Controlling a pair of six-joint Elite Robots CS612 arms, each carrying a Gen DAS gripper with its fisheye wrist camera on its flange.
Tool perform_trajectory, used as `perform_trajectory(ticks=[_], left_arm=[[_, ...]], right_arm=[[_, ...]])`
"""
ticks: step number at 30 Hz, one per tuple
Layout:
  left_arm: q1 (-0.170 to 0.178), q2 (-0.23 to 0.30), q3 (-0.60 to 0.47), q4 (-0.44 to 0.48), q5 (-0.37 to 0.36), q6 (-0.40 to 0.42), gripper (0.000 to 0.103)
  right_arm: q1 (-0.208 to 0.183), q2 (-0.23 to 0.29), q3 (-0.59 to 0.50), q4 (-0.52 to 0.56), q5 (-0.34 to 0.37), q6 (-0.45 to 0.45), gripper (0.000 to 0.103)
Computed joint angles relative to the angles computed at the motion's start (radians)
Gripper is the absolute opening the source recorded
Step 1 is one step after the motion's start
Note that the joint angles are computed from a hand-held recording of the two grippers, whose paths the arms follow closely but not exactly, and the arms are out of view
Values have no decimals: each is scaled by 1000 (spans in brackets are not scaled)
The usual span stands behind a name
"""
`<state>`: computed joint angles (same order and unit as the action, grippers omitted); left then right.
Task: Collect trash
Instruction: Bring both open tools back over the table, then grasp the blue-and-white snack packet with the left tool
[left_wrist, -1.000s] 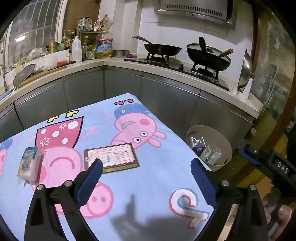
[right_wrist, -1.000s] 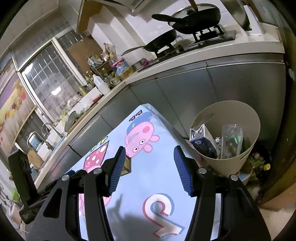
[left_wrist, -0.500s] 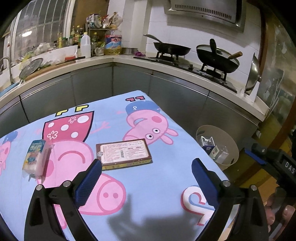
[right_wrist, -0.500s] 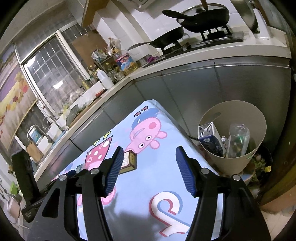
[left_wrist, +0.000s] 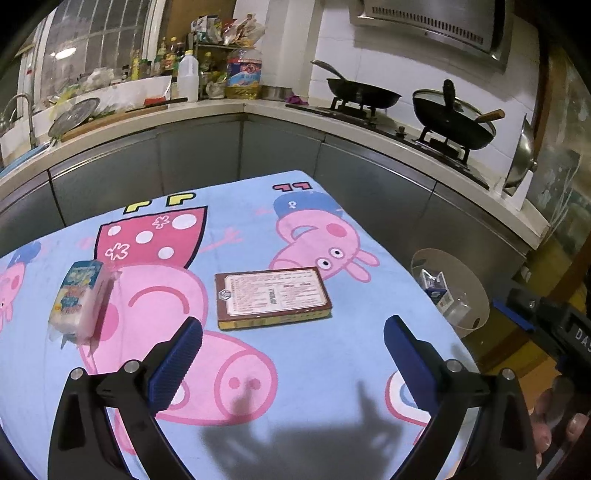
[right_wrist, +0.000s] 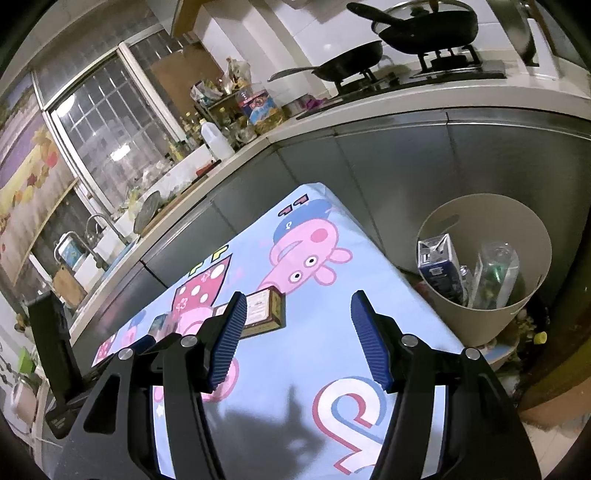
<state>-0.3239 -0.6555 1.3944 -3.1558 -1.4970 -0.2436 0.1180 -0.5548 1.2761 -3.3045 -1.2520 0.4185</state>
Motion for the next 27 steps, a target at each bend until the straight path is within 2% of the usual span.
perform_trajectory(ticks=[6,9,14,17,20,21,24,27], left_arm=[[14,7,-5,10,3,-23,98],[20,8,-5,12,29,-30,98],[32,8,3,-21,173,-33,99],[44,14,-5,-22,306,-37,99],[65,26,-30,27,398,-69,99],[75,34,-48,72,423,-87,99],[100,53,-91,186,444,-127,99],[118,69,-116,230,443,-153,99]], right_arm=[[9,12,-23,39,7,-14,59],[11,20,-35,55,12,-17,59],[15,35,-61,100,27,-19,59],[20,42,-75,114,31,-29,59],[23,48,-85,125,34,-27,59],[23,51,-89,130,37,-25,59],[23,57,-99,145,41,-22,59],[25,62,-108,160,43,-21,59]])
